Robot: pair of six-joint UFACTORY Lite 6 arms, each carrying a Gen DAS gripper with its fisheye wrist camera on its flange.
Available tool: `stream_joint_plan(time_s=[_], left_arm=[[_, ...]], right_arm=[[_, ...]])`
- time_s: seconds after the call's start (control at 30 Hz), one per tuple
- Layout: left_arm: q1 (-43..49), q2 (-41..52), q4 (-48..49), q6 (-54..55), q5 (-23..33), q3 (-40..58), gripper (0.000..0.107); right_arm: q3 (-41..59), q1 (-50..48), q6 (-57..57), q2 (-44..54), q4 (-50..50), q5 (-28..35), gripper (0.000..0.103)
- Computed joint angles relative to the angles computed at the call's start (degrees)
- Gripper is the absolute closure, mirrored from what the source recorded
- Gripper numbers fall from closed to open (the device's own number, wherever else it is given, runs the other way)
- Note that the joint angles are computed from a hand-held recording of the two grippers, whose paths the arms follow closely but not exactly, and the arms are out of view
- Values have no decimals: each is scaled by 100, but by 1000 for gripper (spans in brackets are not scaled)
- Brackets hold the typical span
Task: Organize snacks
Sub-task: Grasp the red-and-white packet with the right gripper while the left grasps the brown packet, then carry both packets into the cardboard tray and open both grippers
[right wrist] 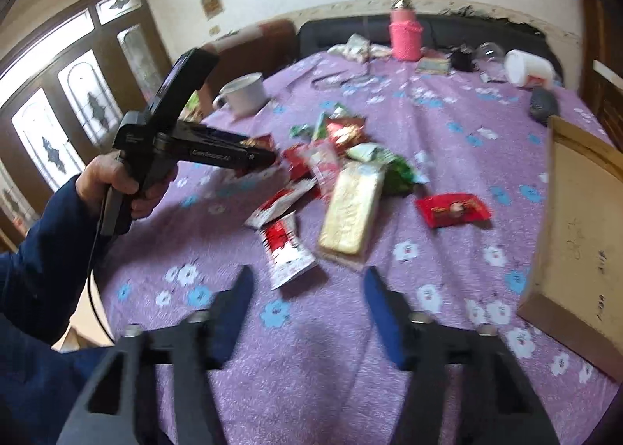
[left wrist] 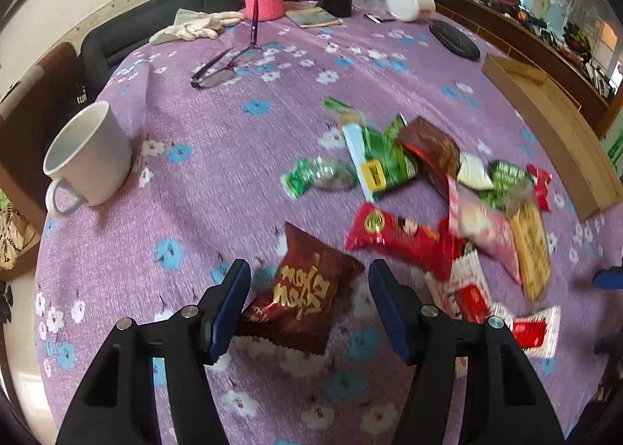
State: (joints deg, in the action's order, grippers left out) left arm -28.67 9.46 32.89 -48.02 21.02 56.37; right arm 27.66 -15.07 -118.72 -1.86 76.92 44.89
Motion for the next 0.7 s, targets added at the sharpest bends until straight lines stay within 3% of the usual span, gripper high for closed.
stream_joint_plan(time_s=[0.23, 0.4, 0.43, 0.47, 0.5, 0.57, 0.7], left_arm=[[119, 174, 492, -487, -394, -197, 45], [128, 80, 1603, -1677, -610, -426, 66], [117, 77, 1731, -1826, -619, -447, 66], [106, 90, 1986, -2104, -642, -479, 66], [90, 91, 2205, -2341, -648, -510, 66], [59, 74, 2416, -2578, -640, -558, 66], [87, 145, 2452, -2630, -679, -531, 66]], right_arm=[[302, 1192, 308, 32, 119, -762, 51], [627, 2099, 346, 448, 358, -1470, 51], [665, 2210, 304, 531, 453, -1572, 51], [744, 2354, 278, 670, 550, -1703, 53], [792, 2469, 241, 781, 639, -1819, 63], [820, 2714, 66, 949, 950, -2192, 74], [423, 2921, -1014, 710, 1990, -2557, 74]])
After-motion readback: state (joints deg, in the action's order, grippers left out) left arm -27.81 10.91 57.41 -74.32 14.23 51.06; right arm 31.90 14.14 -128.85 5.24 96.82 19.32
